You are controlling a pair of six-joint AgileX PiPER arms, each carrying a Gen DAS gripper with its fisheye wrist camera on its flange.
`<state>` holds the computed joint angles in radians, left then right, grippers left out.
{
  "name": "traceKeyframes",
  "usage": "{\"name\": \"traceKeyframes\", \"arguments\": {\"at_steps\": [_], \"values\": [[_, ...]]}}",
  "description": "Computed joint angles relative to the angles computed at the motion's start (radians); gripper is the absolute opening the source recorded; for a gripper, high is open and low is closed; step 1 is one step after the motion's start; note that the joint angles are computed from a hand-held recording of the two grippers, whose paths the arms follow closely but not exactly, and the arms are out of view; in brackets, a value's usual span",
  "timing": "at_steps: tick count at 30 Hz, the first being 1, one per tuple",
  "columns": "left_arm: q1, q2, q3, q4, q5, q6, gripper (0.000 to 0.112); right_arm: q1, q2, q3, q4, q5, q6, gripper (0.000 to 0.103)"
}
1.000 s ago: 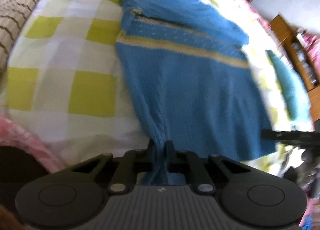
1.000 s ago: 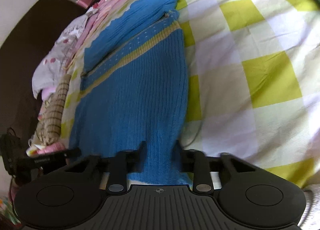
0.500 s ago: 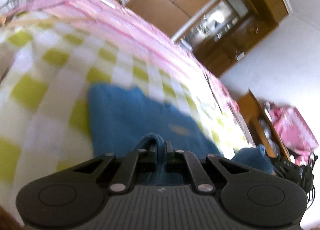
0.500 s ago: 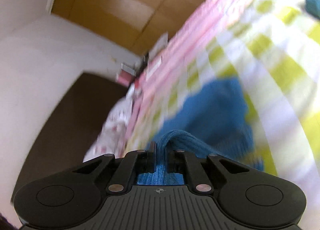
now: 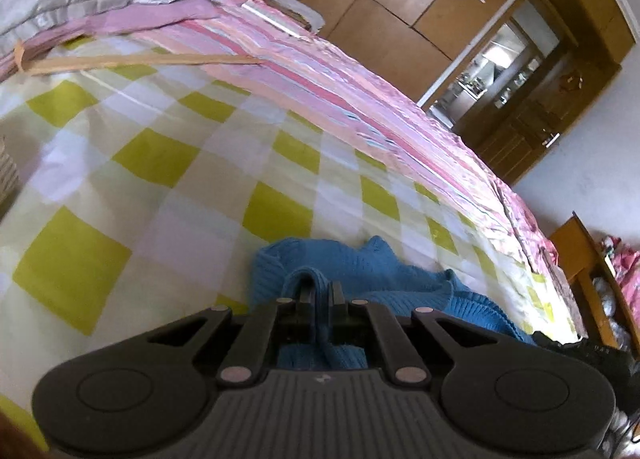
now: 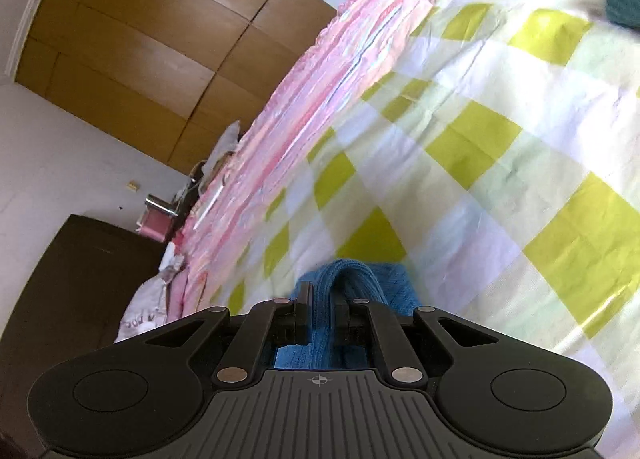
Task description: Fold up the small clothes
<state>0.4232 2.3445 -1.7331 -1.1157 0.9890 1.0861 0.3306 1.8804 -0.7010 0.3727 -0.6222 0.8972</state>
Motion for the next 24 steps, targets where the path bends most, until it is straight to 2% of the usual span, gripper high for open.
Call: {"name": "traceKeyframes", "arguments": {"at_steps": [3,5,6,7,8,9,13,15,19,24], "values": [[-0.009,-0.017,0.018,0.002,-0.03,-0.01,0.014,-0.011,-0.001,-0.008,-0.03,0.013,0.017,0.013],[-0.014,-0.053,0.065,-0.023,-0.074,0.017,0.021,-0.004,-0.023,0.0,-0.007,0.018,-0.01,0.015],[-0.013,-0.085,0.115,-0.061,-0.107,0.064,0.033,-0.002,-0.04,0.005,0.004,0.018,-0.027,0.022],[-0.014,-0.12,0.17,-0.115,-0.156,0.127,0.049,0.006,-0.05,0.014,0.031,0.006,-0.059,0.029],[-0.017,-0.149,0.216,-0.172,-0.204,0.189,0.055,0.022,-0.066,0.021,0.091,-0.001,-0.125,0.044],[-0.016,-0.173,0.255,-0.225,-0.234,0.249,0.058,0.035,-0.081,0.027,0.138,-0.007,-0.186,0.049],[-0.016,-0.249,0.36,-0.289,-0.271,0.402,0.059,0.064,-0.145,0.05,0.278,0.013,-0.39,0.05],[-0.028,-0.296,0.44,-0.327,-0.3,0.533,0.059,0.075,-0.157,0.054,0.317,0.034,-0.451,0.05],[-0.061,-0.368,0.588,-0.408,-0.357,0.78,0.059,0.131,-0.154,0.027,0.539,0.07,-0.743,0.05],[-0.144,-0.398,0.68,-0.398,-0.472,0.896,0.059,0.124,-0.085,-0.049,0.766,0.199,-0.989,0.048]]}}
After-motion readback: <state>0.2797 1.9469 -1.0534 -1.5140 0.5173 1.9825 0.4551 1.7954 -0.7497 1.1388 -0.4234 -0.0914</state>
